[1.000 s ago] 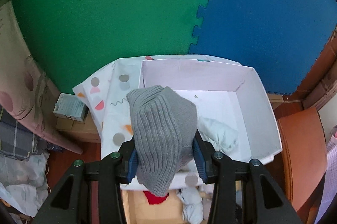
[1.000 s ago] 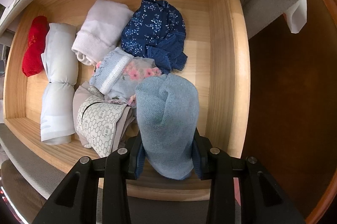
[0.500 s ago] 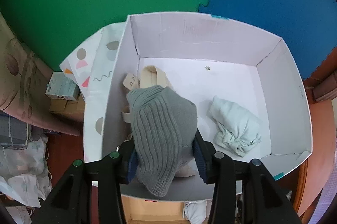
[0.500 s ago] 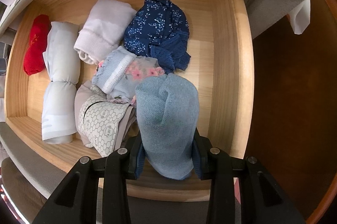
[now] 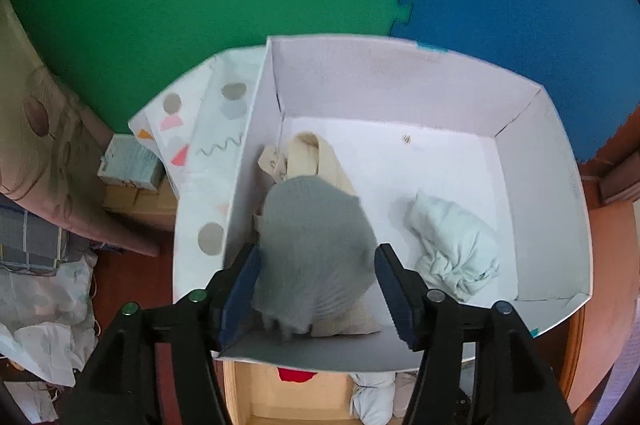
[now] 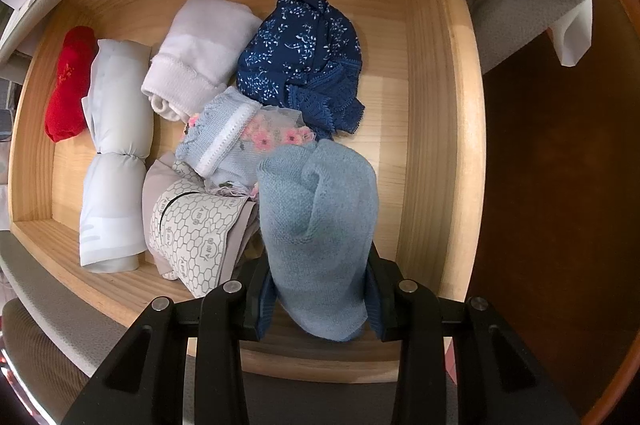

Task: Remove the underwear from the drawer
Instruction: 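Open the left tool to drop the grey sock in the box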

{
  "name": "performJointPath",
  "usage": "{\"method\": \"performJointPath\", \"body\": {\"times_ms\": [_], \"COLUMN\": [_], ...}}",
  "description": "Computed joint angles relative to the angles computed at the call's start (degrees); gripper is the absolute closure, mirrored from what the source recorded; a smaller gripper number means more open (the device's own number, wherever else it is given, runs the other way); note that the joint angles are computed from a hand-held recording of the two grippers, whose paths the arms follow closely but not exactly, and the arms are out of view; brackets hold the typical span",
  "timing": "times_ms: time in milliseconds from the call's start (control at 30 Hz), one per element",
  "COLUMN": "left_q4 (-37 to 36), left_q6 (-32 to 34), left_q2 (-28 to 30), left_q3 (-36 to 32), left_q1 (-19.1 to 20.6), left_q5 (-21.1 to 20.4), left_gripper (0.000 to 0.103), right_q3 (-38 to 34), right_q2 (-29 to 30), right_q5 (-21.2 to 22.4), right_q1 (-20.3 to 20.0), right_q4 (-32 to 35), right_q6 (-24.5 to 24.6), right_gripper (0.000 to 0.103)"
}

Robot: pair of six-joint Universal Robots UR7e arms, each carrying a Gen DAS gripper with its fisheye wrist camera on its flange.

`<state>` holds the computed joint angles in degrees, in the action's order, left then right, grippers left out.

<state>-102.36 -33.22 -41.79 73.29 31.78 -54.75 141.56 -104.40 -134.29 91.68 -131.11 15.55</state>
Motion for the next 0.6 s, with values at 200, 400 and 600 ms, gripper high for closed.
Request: {"method": "performJointPath", "body": {"times_ms": [200, 400, 600], "left_q4": [-0.9, -0.9, -1.1], "left_q6": [0.0, -0.1, -0.4], "left_q2": [-2.0, -5.1, -9.0], "left_q3": [0.4, 3.2, 6.9], "left_q1": [-0.5, -1.9, -2.9], "left_q5": [-1.0, 1.1, 1.0], "left_gripper": [0.039, 0.039, 0.039], "right_q3": [-0.2, -0.1, -0.1], "right_q2": [0.2, 0.6, 1.3], "right_q5": [-0.1, -0.3, -1.4], "right_q1": [-0.1, -0.1, 0.3], "right_q4": [0.2, -0.1, 0.0], "right_q6": [-0.1, -0.1, 0.2], "right_gripper": [0.069, 0.069, 0.069]}}
